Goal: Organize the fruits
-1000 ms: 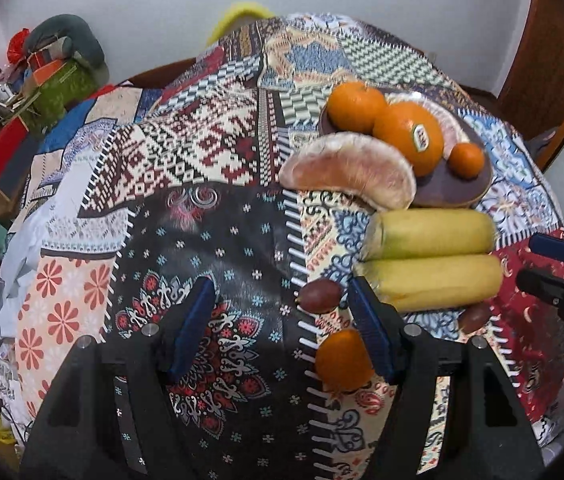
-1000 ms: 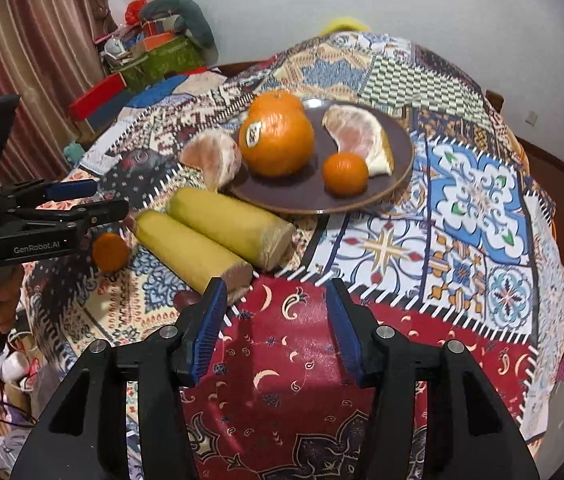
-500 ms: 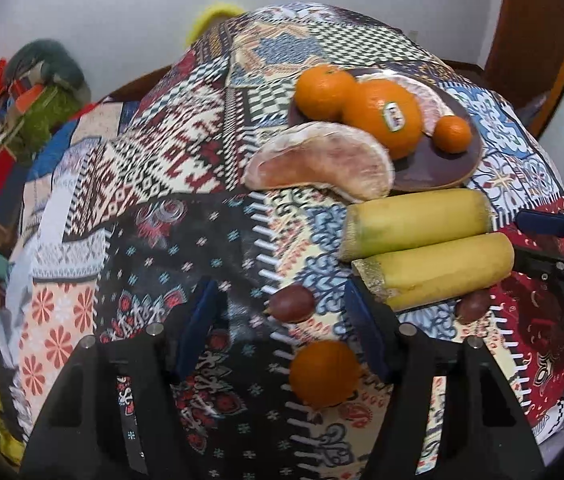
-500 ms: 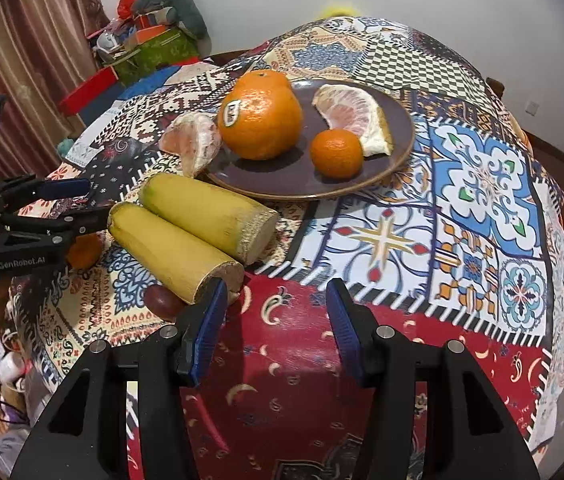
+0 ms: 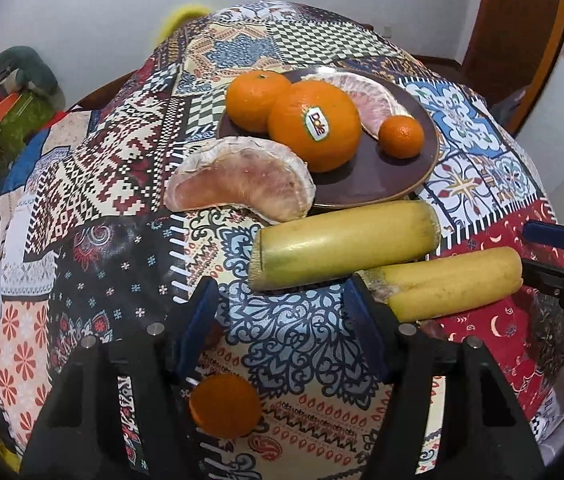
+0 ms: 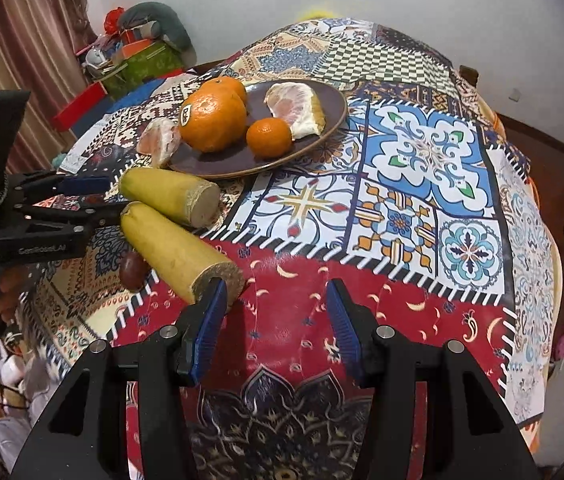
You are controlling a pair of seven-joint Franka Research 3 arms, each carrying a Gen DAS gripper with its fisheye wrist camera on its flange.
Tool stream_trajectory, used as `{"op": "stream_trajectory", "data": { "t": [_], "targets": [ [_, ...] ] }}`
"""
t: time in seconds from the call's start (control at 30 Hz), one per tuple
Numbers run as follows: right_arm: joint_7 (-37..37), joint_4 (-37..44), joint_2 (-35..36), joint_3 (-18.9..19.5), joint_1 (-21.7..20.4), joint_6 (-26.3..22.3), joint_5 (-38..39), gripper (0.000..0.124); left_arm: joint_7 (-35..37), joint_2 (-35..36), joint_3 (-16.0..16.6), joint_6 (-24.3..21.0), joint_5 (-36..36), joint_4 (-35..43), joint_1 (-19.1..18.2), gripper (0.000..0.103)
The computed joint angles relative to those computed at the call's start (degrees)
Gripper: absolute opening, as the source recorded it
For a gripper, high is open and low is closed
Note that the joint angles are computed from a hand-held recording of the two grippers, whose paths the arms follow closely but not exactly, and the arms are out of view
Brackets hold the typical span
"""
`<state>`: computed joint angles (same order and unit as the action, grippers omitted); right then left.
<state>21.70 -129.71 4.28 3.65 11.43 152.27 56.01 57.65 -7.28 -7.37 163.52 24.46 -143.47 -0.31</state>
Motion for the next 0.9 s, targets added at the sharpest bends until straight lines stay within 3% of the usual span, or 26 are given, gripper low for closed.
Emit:
{"op": "stream_trajectory", "data": {
  "t": [0.3,0.5,0.73,0.9],
  "targets": [
    [-5.0,-0.2,-2.5,0.1,0.9,-1.1,3.1,0.048,-2.2,-10.5,1.1,1.2,-1.4,-7.3,1.6,0.067],
    [-4.3,2.1,0.6,1.1,2.6,-1.7,0.0,0.048,-0.8,-15.4,2.2,0.6,-5.0,-12.6,1.5,0.067],
    [-6.6,2.4,1.8,2.4,3.1,-0.2,-0.7,0.056,1.6,-15.6,3.7,1.2,-10.3,-15.4,-0.6,0.067],
    [-8.5,2.3,1.3,2.0,2.4,-2.2,0.4,0.049,0.4,-15.1,1.7,2.7,-9.6,-15.9,0.5,0.067]
  ]
}}
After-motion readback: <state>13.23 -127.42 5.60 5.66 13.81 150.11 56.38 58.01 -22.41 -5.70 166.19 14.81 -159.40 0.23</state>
